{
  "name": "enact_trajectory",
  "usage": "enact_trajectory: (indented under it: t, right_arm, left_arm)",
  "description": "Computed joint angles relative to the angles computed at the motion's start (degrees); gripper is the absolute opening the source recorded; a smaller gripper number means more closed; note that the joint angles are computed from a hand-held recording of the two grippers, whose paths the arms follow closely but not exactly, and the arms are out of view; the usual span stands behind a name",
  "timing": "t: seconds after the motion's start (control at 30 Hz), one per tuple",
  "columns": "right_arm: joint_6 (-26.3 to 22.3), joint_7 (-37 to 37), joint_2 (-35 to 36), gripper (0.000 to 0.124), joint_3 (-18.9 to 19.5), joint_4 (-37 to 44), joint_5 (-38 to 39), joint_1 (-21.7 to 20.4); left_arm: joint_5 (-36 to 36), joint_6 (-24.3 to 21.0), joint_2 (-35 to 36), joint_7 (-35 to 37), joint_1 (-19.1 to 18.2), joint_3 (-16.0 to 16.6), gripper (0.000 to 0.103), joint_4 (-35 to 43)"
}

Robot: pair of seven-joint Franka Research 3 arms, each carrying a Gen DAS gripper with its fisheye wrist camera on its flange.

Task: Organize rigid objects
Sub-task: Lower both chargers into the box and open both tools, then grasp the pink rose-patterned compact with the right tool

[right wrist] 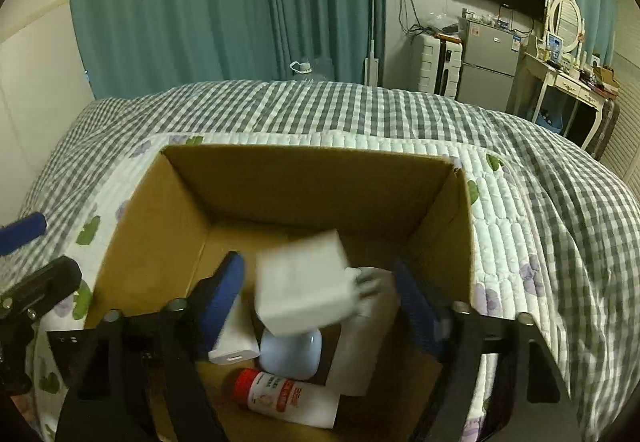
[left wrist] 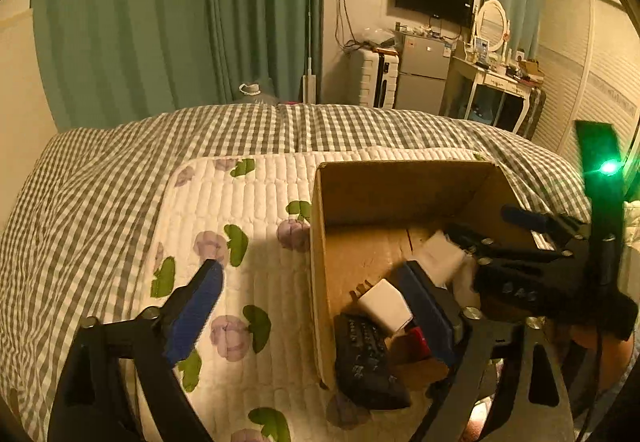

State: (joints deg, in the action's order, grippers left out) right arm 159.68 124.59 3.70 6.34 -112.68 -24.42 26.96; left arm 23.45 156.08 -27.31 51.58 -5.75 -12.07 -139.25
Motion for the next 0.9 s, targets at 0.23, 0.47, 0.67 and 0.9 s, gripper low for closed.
enact_trajectory:
  t: [0.23,0.47,0.67,0.9]
  right_arm:
    - [-2.8,4.9,-8.3,0.092,2.0,-4.8,-6.6,-1.8]
    - [-5.7,1.7,-20.2,0.094,5.9,-15.4,-1.4,-4.5]
    - [-8.1,-5.7,-26.8,0.094,7.7,-25.1,7.9,-2.9]
    - [-5.0,-13.1,-26.2,0.094,10.2,-31.7,16.0,-1.1]
  left_arm:
    - [-0.9,-4.1,-6.4,-2.2,-0.5,-0.2,0.102,-1.8]
    - [-2.4,-8.3,-13.6,-1.4,-3.6,-0.6,0.103,-6.2]
    - [-4.0,-12.4,-17.9,-0.9,-7.4,-1.5,0.103,-11.8]
    - [-6.8,-14.6,-20.6,-2.8,-11.2,-1.7,0.103,-19.0]
